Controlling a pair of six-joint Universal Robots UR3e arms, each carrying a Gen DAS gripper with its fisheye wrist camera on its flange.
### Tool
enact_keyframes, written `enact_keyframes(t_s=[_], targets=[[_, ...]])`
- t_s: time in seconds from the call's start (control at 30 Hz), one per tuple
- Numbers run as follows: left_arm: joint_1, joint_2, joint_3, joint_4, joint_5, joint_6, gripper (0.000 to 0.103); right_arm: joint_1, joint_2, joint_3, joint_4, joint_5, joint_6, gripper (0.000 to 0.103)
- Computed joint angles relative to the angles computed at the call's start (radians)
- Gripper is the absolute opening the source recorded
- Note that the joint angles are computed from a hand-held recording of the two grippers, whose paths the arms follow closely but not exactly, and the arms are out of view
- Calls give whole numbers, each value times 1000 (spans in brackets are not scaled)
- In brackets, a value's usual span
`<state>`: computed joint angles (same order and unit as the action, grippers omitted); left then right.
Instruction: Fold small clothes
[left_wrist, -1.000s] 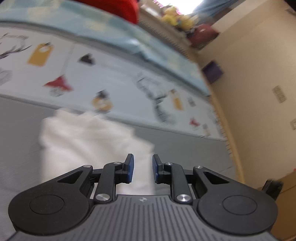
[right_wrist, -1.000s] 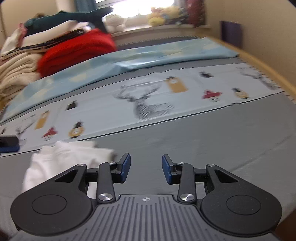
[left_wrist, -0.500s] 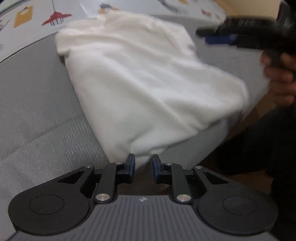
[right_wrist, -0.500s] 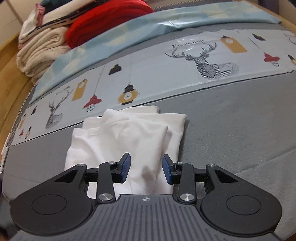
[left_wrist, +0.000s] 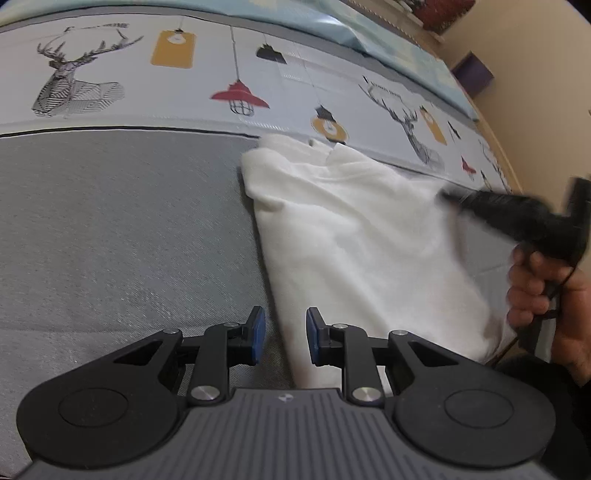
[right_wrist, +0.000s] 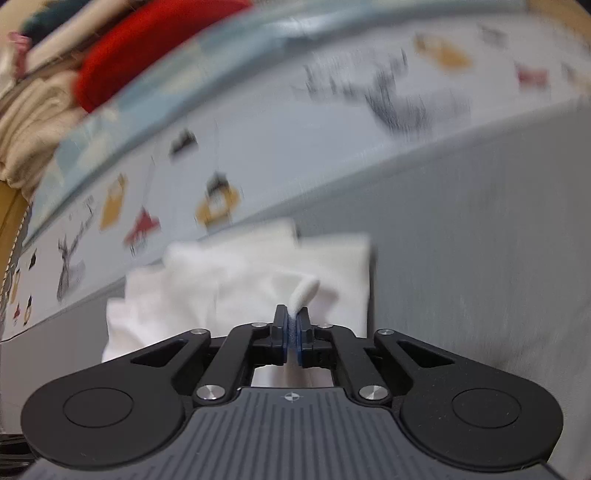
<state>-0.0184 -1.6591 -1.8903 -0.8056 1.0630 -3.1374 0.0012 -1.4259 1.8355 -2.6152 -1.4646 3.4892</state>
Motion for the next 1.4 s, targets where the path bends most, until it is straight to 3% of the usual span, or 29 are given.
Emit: enact_keyframes(t_s=[0.1,0.13,0.2,0.27,0.33,0.43,0.57,0.7,0.8,0.83,0.87,1.03,1.1,1.17,1.23,1.33,1.4], targets=[[9,-18,36,-13,-13,-4,25,55,-10,95,-380,-114,-16,3],[5,-23,41,-12,-15,-6,25,98,19,72,-401,-213,-47,3],[-7,-33,51,-12,-16,-6,27,135,70,-25,-193,-315,-57,6],[-24,-49,65,1,-13,-12,31,111,63,-52,-58,-294,-13,6],[-42,-71,81,21,-18,-25,34,96,13,12,-142,-283,-31,7],[-75,-97,100,59,-12,-41,38,42,-86,86,-125,-155,-114,27],[-130,-111,103,137,54,-80,44,-75,-215,106,183,100,-274,32],[-179,-119,101,224,128,-100,47,-112,-299,111,380,131,-377,44],[-193,-126,114,206,138,-114,47,-202,-371,133,525,217,-461,42],[-191,-128,119,188,120,-106,47,-223,-386,130,576,247,-495,36],[-187,-128,121,172,102,-89,47,-239,-408,139,597,272,-534,8],[-191,-123,108,128,-6,55,46,-373,-561,232,546,421,-590,4],[-213,-140,126,73,-2,110,46,-357,-547,227,524,384,-584,4],[-259,-183,179,-14,77,149,45,-267,-478,194,519,261,-568,4],[-282,-212,211,-75,130,174,38,-187,-415,165,515,152,-556,7],[-255,-201,200,-86,98,170,38,-253,-494,192,547,251,-615,20],[-236,-196,194,-95,81,170,39,-309,-519,179,621,316,-638,47]])
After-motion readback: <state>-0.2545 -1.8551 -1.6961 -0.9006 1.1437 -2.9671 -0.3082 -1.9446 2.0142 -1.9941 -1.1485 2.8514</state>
